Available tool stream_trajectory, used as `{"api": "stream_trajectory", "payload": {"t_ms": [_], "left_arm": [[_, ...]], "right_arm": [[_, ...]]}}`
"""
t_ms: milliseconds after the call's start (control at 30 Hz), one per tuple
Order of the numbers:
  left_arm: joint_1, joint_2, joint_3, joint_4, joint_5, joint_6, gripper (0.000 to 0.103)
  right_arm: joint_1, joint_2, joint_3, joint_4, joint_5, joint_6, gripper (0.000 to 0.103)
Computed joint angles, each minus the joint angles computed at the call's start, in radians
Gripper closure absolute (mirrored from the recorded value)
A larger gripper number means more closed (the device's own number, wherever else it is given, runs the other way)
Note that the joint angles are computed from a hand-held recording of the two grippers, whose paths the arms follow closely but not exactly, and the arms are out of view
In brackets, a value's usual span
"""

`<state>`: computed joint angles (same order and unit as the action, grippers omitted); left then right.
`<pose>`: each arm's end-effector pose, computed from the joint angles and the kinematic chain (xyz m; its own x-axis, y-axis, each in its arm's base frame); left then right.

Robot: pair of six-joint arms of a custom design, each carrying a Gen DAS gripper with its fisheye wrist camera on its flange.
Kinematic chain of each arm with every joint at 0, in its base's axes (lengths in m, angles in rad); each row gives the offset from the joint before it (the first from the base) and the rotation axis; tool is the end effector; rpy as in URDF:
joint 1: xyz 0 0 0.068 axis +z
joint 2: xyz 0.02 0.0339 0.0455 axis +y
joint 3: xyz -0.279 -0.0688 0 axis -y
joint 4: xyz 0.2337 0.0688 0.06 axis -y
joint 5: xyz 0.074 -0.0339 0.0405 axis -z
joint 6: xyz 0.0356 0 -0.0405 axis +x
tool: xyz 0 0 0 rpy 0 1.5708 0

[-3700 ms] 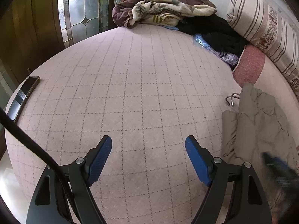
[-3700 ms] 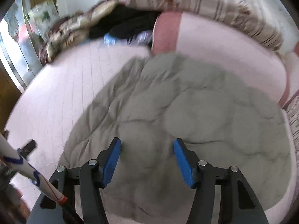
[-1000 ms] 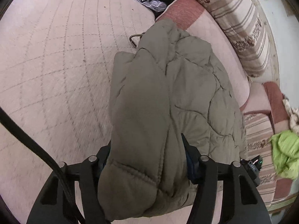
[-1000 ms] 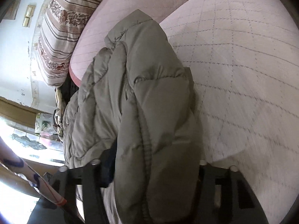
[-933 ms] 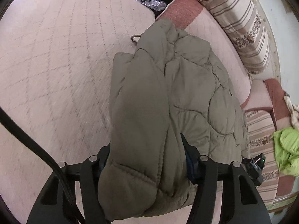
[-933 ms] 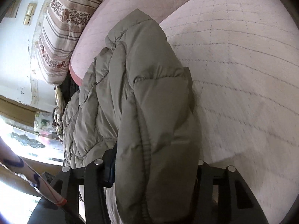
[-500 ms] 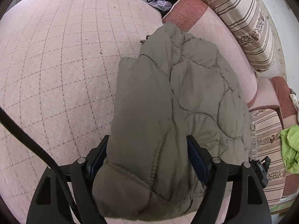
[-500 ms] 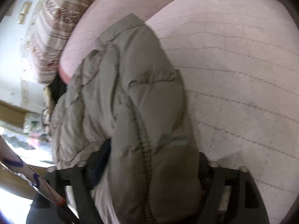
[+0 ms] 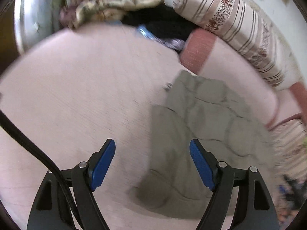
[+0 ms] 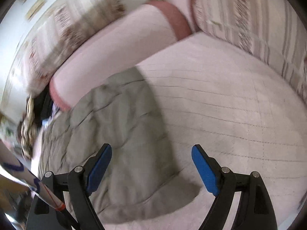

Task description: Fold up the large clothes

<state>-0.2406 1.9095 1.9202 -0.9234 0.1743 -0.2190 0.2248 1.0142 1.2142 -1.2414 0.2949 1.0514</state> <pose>0.3991 -0.1043 0.3529 -0.8234 -0.0183 -0.5672 0.1627 0.9499 -0.2668 0.1430 0.0221 0.3623 -0.4786 0.7426 -0.4684 0.6956 0.6462 0.3139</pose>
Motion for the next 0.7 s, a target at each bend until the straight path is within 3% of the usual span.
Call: {"api": "stream_trajectory", "payload": {"t_ms": [133, 267, 433, 600, 700], "left_arm": [[-0.003, -0.091, -0.12, 0.098, -0.113, 0.02, 0.024], [-0.014, -0.146, -0.187, 0.184, -0.21, 0.031, 0.024], [-0.016, -0.175, -0.212, 0.239, -0.223, 0.059, 0.022], [-0.021, -0.207, -0.24, 0.28, -0.191, 0.071, 0.02], [-0.022, -0.225, -0.261, 0.307, -0.176, 0.077, 0.018]], "right_arm": [[0.292, 0.254, 0.173, 0.034, 0.104, 0.058, 0.019], [0.373, 0.519, 0.367, 0.088, 0.121, -0.02, 0.021], [0.418, 0.793, 0.552, 0.044, 0.231, -0.109, 0.022], [0.409, 0.874, 0.528, 0.07, 0.279, -0.112, 0.018], [0.406, 0.887, 0.596, -0.003, 0.268, -0.092, 0.019]]}}
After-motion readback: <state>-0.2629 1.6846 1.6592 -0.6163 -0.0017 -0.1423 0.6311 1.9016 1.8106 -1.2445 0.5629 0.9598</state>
